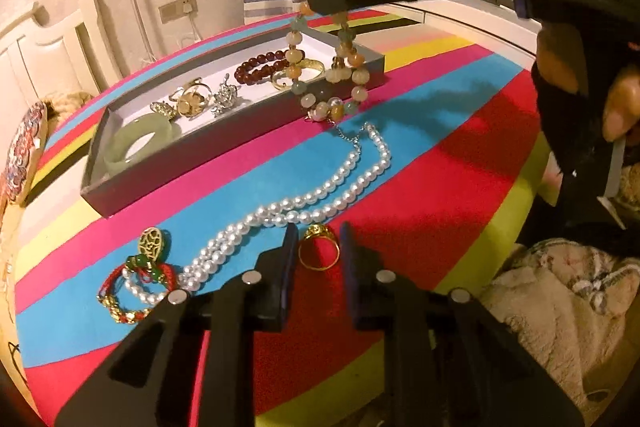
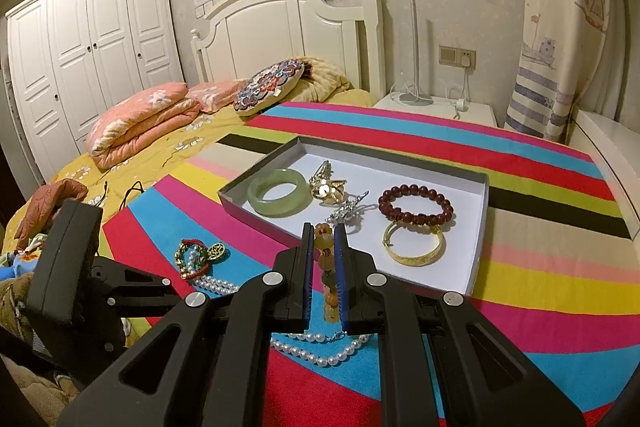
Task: Organize jewelry
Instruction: 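Lift the bead bracelet with the right tool while the left tool grasps the gold ring, then carry the bracelet and ring into the tray and open both tools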
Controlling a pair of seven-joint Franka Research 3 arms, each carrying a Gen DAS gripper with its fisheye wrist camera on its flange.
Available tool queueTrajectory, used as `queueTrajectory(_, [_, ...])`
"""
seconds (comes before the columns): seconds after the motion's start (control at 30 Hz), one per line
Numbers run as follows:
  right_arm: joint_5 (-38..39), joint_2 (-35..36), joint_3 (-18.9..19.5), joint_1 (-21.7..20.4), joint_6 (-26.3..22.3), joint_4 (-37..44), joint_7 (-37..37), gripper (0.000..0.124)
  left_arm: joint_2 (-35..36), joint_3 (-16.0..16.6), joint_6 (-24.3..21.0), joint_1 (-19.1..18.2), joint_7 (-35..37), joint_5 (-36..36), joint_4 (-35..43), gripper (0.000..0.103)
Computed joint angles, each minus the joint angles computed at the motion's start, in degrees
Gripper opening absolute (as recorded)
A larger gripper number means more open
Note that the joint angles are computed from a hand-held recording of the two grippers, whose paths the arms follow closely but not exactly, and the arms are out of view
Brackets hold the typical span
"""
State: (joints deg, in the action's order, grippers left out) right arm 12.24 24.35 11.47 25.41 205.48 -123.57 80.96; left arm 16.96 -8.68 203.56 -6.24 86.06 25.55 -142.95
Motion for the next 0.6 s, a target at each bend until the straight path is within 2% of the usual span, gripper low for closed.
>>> queueTrajectory(0.17, [-0.21, -0.63, 0.02, 0.07, 0.49, -0.37, 0.10, 0.011, -0.95, -0.37, 1.43, 1.25, -1.23, 1.17, -0.74, 0.020])
queueTrajectory(0.43, [3.29, -1.56, -2.48, 2.99, 0.05, 0.98, -3.62, 0.011, -2.77, -0.39, 1.56, 2.80, -2.80, 3.21, 0.75, 0.020])
queueTrajectory(0.6, [5.86, -0.89, -3.83, 4.29, -1.22, 3.65, -6.48, 0.011, -2.07, -2.79, 0.45, 7.37, -9.42, 10.00, 5.87, 0.020])
